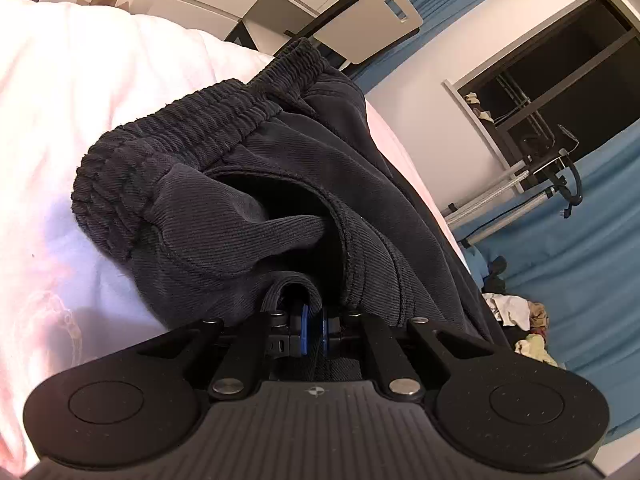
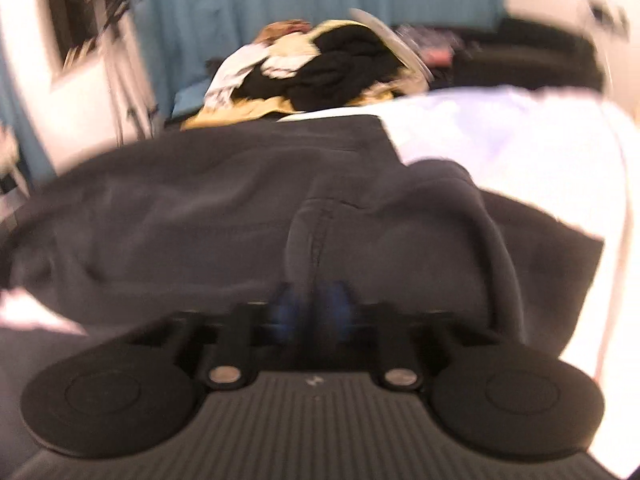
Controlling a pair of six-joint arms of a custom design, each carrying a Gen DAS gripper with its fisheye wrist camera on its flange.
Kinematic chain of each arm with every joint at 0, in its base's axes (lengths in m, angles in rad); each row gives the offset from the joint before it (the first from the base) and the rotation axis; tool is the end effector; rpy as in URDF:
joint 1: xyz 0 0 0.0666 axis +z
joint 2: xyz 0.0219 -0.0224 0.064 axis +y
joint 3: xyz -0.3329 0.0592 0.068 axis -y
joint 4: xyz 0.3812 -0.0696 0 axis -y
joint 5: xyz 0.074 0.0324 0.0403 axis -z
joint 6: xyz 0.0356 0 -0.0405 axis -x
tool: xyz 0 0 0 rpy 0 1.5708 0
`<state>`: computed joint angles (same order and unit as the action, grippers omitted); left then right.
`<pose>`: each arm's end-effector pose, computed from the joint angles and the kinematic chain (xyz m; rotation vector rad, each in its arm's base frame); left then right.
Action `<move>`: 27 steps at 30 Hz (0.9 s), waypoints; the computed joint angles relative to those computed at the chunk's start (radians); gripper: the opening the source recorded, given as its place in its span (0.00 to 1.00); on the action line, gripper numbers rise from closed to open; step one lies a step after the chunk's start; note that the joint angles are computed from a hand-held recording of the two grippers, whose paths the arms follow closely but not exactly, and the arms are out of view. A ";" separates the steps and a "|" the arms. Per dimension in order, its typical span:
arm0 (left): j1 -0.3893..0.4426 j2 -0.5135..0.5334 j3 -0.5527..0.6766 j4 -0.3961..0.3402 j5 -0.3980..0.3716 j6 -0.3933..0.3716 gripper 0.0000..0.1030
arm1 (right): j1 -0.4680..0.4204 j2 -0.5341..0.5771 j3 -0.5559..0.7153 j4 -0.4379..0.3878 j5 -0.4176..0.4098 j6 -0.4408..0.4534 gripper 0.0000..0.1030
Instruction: Fold clothes
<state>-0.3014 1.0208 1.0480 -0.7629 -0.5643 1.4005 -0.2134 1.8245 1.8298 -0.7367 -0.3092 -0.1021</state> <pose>0.3531 -0.0902 0.3903 -1.3730 1.7068 -0.3095 0.6205 -0.1238 0.3656 0.2009 2.2689 0.2972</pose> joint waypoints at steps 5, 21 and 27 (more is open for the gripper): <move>0.003 -0.035 -0.021 -0.007 0.018 0.038 0.07 | -0.073 -0.147 -0.135 0.193 -0.132 -0.266 0.04; -0.021 -0.145 -0.068 -0.041 -0.008 0.105 0.07 | -0.339 -0.368 -0.448 0.133 -0.214 -0.892 0.24; -0.006 -0.127 -0.071 -0.028 0.068 0.102 0.07 | -0.331 -0.315 -0.407 0.134 -0.159 -0.890 0.64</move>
